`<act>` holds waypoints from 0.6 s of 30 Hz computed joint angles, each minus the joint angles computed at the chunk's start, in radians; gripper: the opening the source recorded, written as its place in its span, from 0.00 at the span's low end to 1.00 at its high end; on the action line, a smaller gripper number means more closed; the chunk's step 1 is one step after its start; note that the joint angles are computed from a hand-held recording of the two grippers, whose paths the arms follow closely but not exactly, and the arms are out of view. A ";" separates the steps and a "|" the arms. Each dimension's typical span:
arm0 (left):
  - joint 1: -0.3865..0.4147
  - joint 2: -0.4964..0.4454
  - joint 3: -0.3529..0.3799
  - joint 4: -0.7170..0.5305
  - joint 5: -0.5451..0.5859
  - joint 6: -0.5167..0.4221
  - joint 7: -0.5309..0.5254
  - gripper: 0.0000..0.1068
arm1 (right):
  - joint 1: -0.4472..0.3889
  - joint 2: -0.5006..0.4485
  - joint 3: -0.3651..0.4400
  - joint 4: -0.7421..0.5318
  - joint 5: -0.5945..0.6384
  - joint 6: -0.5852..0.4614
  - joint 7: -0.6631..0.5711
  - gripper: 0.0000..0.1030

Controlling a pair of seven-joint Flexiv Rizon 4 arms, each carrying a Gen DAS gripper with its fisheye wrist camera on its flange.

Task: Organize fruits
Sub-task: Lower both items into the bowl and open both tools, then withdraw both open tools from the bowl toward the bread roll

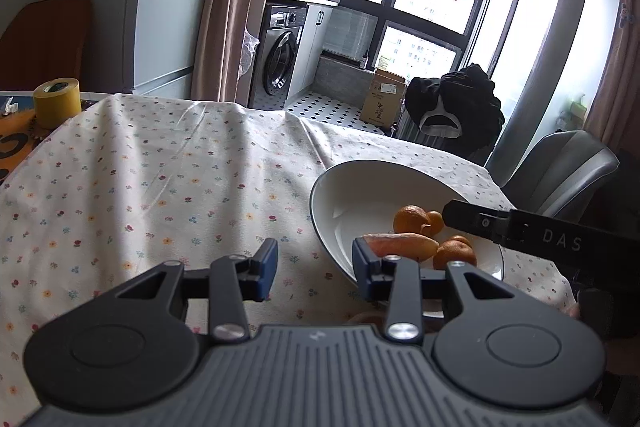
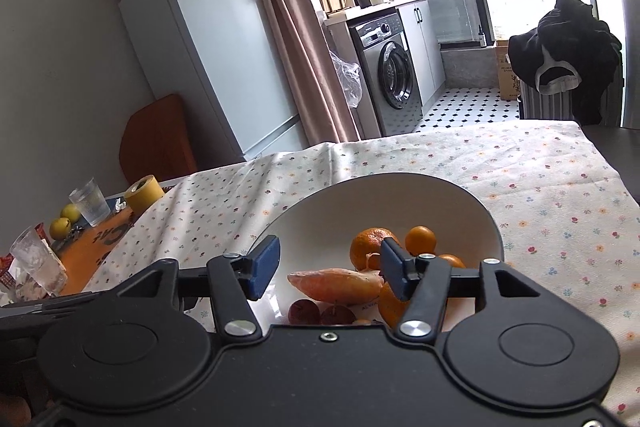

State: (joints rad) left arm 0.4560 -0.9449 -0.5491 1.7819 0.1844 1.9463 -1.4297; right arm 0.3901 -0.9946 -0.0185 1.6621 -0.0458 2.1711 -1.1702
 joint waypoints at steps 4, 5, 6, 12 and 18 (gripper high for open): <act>0.008 0.002 -0.012 0.013 0.012 0.007 -0.002 0.42 | -0.009 0.017 0.006 0.037 0.011 0.016 0.002 0.54; 0.007 0.004 -0.011 0.016 0.013 0.011 -0.005 0.44 | -0.013 0.021 0.009 0.046 0.010 0.019 0.002 0.54; 0.007 0.005 -0.010 0.019 0.015 0.016 -0.007 0.46 | -0.015 0.026 0.010 0.056 0.010 0.021 0.002 0.54; -0.002 0.018 0.007 0.041 0.028 0.038 -0.025 0.59 | -0.026 0.050 0.019 0.117 0.011 0.049 -0.004 0.59; -0.009 0.033 0.026 0.064 0.051 0.063 -0.049 0.72 | -0.020 0.073 0.021 0.175 0.025 0.097 -0.025 0.69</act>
